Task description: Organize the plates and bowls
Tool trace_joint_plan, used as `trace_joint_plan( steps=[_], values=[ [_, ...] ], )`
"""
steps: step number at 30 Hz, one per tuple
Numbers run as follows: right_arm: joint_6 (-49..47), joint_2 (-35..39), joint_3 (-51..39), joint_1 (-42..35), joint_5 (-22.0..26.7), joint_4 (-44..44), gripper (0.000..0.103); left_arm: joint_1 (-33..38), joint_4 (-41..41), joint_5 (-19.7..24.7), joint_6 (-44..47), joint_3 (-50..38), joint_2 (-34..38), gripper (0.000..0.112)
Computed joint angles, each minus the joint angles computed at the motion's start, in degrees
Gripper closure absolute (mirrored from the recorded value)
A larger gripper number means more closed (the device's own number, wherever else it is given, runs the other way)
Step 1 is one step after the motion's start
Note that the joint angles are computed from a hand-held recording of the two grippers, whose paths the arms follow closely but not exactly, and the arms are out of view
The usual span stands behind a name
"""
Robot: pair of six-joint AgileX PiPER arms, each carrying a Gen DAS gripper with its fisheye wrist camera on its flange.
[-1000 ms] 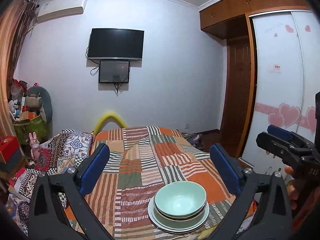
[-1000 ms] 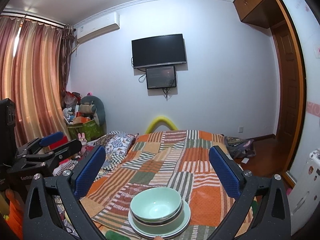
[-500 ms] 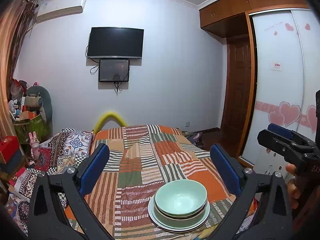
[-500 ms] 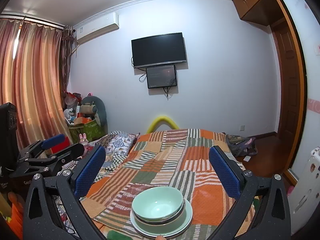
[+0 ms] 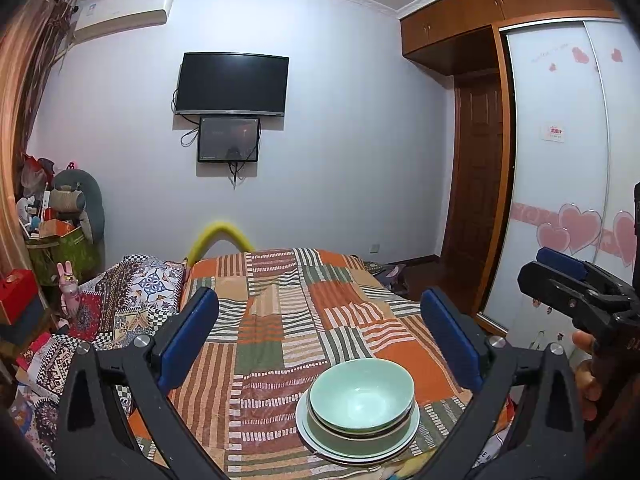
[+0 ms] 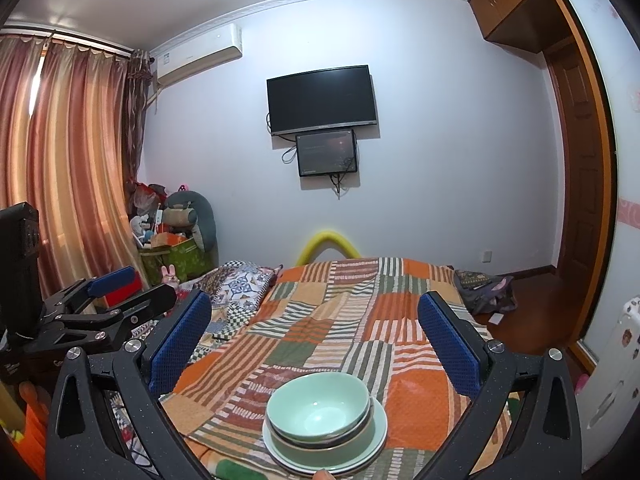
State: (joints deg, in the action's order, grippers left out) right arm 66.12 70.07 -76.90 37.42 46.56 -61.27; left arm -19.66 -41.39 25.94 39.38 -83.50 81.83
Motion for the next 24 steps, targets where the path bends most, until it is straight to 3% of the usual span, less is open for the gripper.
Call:
trace_joint_plan(
  steps=[24],
  values=[
    [0.18, 0.29, -0.34, 0.52, 0.40, -0.16, 0.000, 0.68, -2.38, 1.08, 2.03, -0.35, 0.45, 0.009]
  ],
)
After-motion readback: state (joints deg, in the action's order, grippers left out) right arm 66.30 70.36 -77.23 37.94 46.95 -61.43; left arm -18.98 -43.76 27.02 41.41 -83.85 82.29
